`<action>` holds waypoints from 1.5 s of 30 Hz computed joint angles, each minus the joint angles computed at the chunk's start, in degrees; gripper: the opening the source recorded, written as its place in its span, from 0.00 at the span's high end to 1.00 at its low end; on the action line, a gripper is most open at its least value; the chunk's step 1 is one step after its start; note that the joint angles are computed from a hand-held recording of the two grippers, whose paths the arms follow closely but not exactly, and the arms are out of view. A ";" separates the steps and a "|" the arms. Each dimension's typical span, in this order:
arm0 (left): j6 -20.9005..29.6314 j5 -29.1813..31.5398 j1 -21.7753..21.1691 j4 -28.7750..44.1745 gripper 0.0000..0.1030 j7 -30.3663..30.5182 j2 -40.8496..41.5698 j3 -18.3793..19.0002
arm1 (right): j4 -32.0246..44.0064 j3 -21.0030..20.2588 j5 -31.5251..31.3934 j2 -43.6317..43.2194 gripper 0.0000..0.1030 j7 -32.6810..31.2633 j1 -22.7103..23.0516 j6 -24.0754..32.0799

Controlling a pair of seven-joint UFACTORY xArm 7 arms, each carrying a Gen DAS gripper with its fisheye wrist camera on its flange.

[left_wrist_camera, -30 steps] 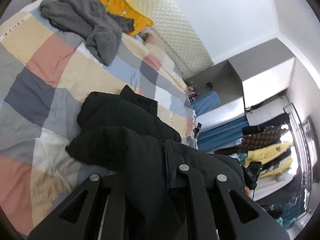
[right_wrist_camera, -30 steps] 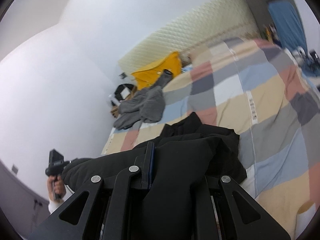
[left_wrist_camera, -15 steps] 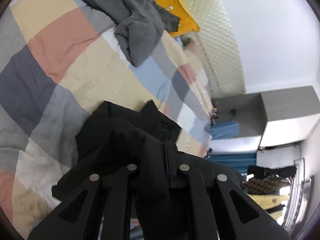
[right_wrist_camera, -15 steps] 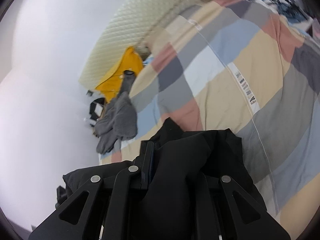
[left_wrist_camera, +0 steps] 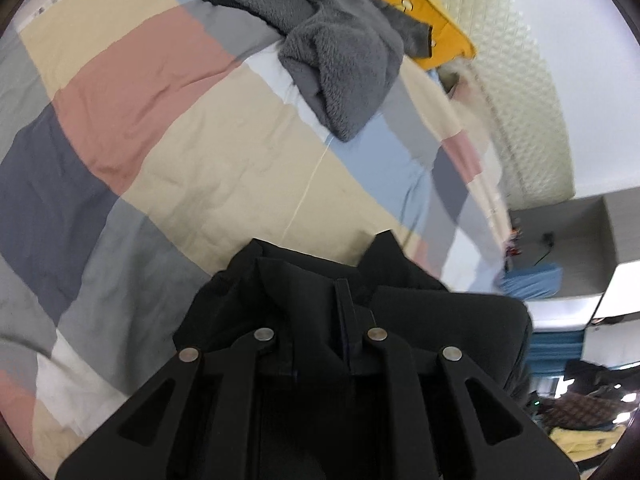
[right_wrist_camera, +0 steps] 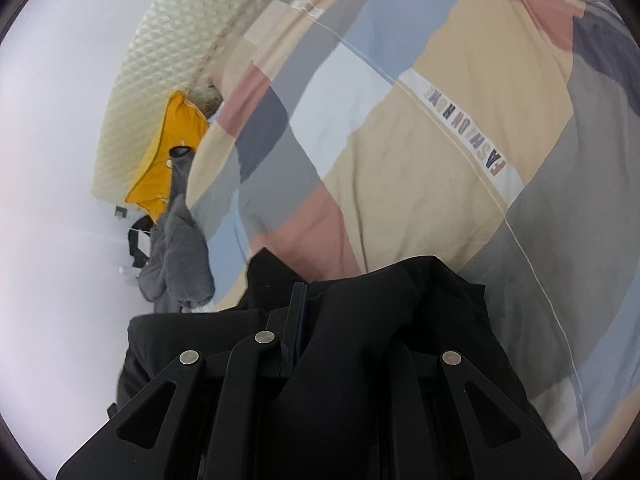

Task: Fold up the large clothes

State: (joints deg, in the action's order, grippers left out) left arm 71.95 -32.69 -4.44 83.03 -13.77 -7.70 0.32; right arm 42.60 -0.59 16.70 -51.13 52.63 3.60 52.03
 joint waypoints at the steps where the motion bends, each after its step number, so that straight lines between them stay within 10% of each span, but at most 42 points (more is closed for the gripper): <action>1: -0.17 0.23 -0.10 -0.09 0.85 0.56 0.57 -0.12 | -0.65 -0.29 0.28 0.15 0.90 -0.30 0.20 -0.56; 9: 2.43 0.95 -0.17 1.93 0.77 -0.32 1.87 -0.76 | -3.50 -4.70 5.43 -0.84 0.80 -4.75 3.46 -2.99; 15: 4.10 -4.01 0.48 1.49 0.25 0.27 -1.34 0.71 | -3.34 -5.63 7.51 -6.04 0.50 -6.68 3.09 -2.20; 23: 4.61 0.00 -0.11 8.36 0.23 3.87 -5.75 1.23 | 13.87 -1.44 -3.10 -3.84 0.32 -7.47 -1.00 12.10; 33: 5.40 11.72 -7.32 33.15 0.23 3.74 3.44 -6.73 | 37.47 10.59 -15.22 11.07 0.24 -13.12 -1.32 18.57; 45: -18.94 27.87 -13.67 -7.42 0.23 13.79 -9.13 -12.35 | 8.68 19.18 -19.27 7.30 0.23 -7.74 5.09 0.14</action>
State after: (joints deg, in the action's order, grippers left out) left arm 53.01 -4.82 -18.11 75.60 0.02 -16.83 -12.03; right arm 51.28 18.59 -2.57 -43.83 44.90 8.69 52.17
